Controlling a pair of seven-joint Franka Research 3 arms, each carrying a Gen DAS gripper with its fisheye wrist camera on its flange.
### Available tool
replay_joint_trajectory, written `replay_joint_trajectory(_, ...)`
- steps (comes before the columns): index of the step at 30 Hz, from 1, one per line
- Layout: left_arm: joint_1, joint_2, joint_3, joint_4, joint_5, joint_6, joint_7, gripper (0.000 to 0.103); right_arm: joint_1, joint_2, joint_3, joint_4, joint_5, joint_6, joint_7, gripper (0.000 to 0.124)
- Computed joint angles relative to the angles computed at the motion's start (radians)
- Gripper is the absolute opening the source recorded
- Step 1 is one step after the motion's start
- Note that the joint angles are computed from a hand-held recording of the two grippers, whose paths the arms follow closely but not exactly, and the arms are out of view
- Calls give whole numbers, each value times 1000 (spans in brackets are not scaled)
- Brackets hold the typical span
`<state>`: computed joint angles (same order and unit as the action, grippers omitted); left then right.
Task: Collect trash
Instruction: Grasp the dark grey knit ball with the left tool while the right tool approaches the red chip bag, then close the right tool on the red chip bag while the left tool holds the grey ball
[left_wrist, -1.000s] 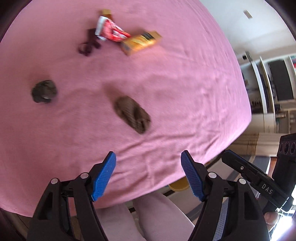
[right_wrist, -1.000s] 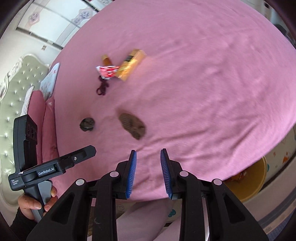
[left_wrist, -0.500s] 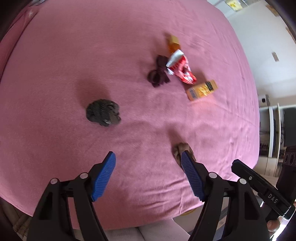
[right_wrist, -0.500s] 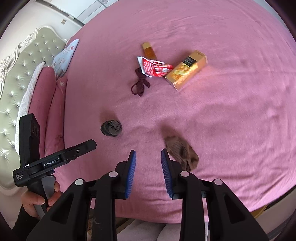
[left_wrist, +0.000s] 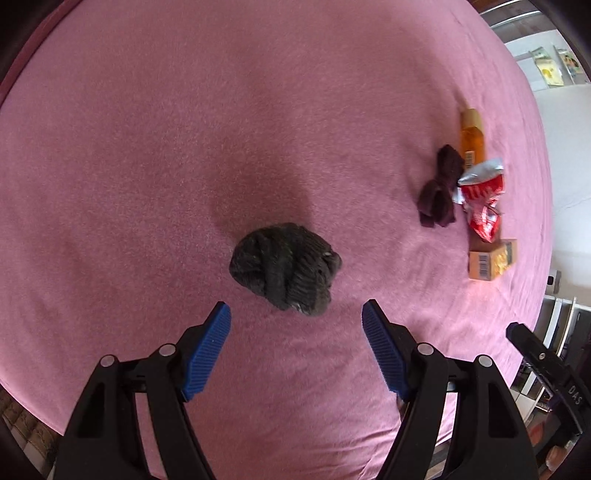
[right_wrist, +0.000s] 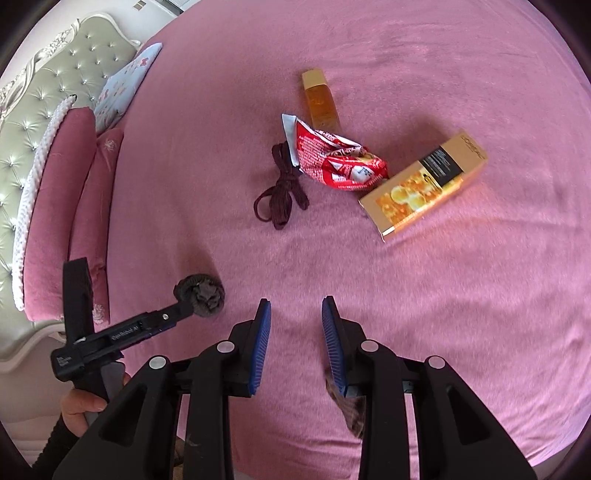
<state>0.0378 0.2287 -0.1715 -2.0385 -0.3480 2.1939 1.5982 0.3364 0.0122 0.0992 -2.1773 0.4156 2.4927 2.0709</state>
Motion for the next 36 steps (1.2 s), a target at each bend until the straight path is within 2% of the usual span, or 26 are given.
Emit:
replay_joint_trajectory(7, -2, 103, -10, 68, 19, -6, -21, 74, -17, 81, -12, 63, 16, -24, -64, 29)
replay_joint_trajectory(9, -3, 139, -13, 101, 41, -25, -35, 66, -26, 96, -17, 72, 23, -23, -69, 30)
replay_joint_trajectory(10, -6, 150, -13, 115, 60, -31, -42, 56, -29, 99, -19, 74, 24, -20, -70, 31)
replay_joint_trajectory(14, -8, 180, -23, 161, 100, -33, -54, 43, -46, 122, -30, 97, 14, -22, -76, 31)
replay_joint_trajectory(20, 17, 211, -59, 246, 11, -40, -40, 41, -65, 160, -44, 155, -29, -36, -74, 34)
replay_joint_trajectory(22, 15, 224, -70, 279, -7, -46, -32, 42, -69, 179, -47, 176, -42, -39, -73, 37)
replay_joint_trajectory(27, 0, 263, -93, 364, -33, -73, -11, 42, -79, 252, -53, 253, -81, -89, -93, 38)
replay_joint_trajectory(30, -3, 275, -99, 387, -45, -89, -1, 42, -74, 297, -59, 305, -119, -132, -96, 44)
replay_joint_trajectory(33, -21, 270, -104, 380, -45, -87, -5, 42, -73, 341, -59, 352, -137, -171, -106, 44)
replay_joint_trajectory(36, -27, 281, -100, 380, -38, -87, -2, 42, -75, 370, -59, 373, -132, -177, -111, 45)
